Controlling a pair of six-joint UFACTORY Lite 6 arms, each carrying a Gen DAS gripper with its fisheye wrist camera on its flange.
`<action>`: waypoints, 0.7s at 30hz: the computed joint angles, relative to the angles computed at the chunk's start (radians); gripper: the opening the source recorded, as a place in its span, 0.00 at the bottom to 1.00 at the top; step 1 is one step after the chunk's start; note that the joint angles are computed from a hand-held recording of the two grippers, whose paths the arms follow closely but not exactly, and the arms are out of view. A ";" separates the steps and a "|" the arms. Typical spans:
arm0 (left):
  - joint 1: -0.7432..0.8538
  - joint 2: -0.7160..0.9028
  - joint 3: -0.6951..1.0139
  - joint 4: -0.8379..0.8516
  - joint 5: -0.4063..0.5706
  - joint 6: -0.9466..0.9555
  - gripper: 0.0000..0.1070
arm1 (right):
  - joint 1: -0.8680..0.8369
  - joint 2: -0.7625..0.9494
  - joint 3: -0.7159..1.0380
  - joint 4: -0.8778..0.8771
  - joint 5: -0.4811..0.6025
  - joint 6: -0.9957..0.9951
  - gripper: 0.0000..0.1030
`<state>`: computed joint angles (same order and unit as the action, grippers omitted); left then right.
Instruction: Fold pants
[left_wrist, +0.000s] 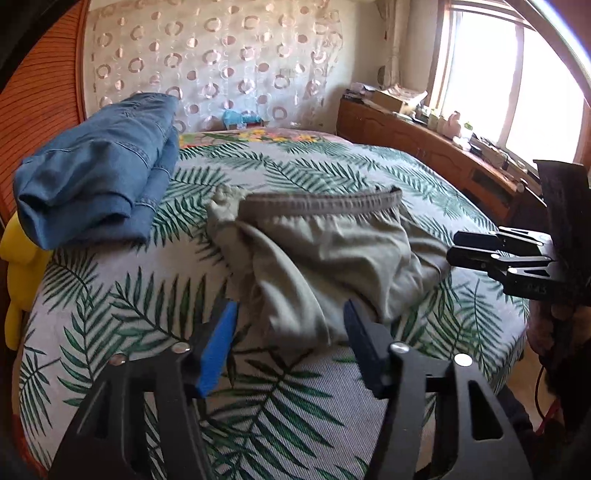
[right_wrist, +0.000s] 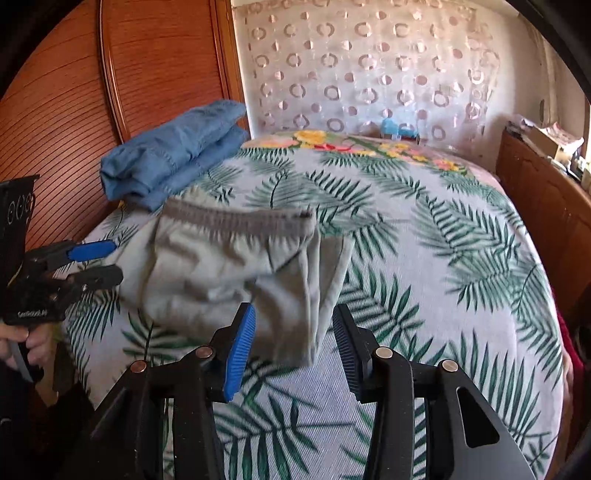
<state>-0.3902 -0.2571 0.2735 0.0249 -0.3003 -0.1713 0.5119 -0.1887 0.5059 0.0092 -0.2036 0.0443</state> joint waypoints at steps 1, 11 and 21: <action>-0.004 -0.004 -0.006 0.012 0.003 -0.010 0.46 | -0.001 -0.004 -0.005 -0.025 0.002 0.022 0.44; -0.054 0.034 0.000 -0.132 -0.010 0.117 0.35 | -0.005 0.061 0.037 0.034 0.021 -0.021 0.41; -0.053 0.038 -0.012 -0.204 -0.048 0.152 0.12 | -0.042 0.082 0.040 -0.245 -0.020 0.232 0.09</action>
<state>-0.4429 -0.2187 0.2615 -0.1789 -0.3481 -0.0193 0.4696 -0.1071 0.5462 -0.2353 -0.2232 0.2766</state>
